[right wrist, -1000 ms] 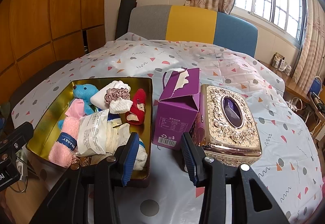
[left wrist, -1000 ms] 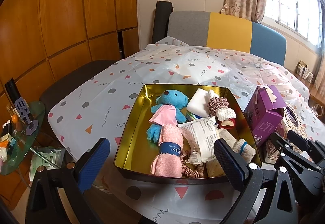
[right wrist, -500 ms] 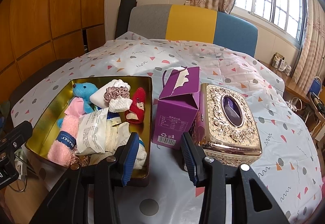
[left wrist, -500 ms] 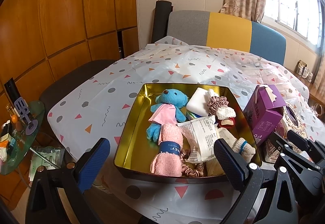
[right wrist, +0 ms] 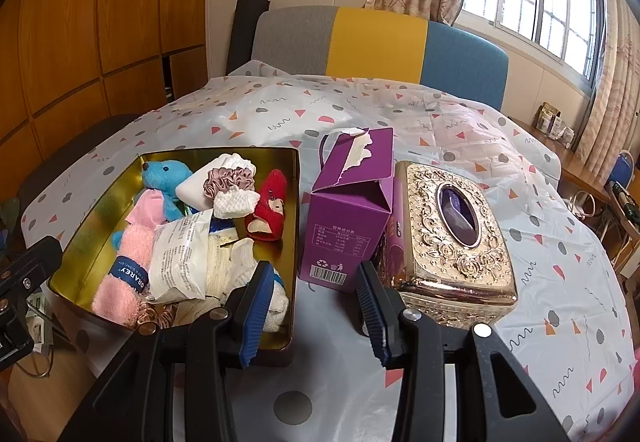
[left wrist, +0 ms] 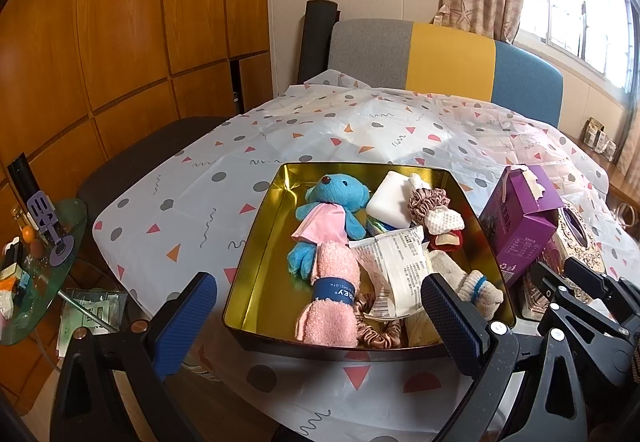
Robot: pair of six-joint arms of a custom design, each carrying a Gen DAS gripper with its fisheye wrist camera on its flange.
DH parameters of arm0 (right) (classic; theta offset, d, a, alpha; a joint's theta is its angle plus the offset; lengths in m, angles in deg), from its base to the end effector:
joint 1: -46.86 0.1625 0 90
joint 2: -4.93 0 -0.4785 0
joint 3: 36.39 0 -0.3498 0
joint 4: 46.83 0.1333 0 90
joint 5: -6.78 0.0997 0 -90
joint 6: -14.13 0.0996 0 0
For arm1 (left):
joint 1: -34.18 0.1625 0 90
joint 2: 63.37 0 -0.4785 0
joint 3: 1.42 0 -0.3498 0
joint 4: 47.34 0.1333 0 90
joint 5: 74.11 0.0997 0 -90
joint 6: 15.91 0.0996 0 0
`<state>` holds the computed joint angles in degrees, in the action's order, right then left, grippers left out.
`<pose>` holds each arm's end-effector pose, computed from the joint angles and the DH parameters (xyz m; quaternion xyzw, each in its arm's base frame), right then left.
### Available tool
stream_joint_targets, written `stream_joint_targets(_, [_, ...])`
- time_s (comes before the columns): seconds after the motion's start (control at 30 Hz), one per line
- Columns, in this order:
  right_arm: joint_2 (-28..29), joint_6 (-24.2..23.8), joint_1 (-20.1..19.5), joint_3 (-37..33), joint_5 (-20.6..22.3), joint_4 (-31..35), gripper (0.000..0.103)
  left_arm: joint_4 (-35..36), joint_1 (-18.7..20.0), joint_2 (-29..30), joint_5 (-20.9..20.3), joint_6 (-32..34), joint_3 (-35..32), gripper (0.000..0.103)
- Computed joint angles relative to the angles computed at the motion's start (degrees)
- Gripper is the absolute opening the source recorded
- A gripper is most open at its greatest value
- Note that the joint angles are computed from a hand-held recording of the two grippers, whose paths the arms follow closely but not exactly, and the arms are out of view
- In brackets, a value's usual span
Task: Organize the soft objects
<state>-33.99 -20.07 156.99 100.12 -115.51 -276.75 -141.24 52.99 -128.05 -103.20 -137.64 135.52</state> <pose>0.2323 -0.4010 0.1213 0.3196 -0.8428 0.3124 0.2998 -0.2158 -0.3063 0.1513 -0.0469 0.7664 -0.4711 0.4340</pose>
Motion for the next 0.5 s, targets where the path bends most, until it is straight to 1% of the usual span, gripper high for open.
stream_joint_targets(0.23, [0.02,0.02,-0.14,0.06,-0.05,0.17,0.043,-0.91,0.11,-0.18,0.00,0.52,0.24,0.103])
stream_joint_targets(0.33, [0.10,-0.06,-0.16,0.04,-0.12,0.14,0.043,0.75,-0.14,0.34,0.44,-0.75,0.00,0.103])
stream_joint_targets(0.4, [0.20,-0.07,-0.28,0.14,-0.12,-0.04,0.043,0.78,-0.28,0.37,0.90,-0.86,0.25,0.101])
stream_joint_targets(0.43, [0.23,-0.05,-0.32,0.13,-0.18,-0.01,0.043,0.31,-0.31,0.30,1.01,-0.62,0.47,0.099])
stream_joint_targets(0.5, [0.13,0.05,-0.43,0.18,-0.15,-0.05,0.043,0.57,-0.28,0.28,1.03,-0.63,0.49,0.099])
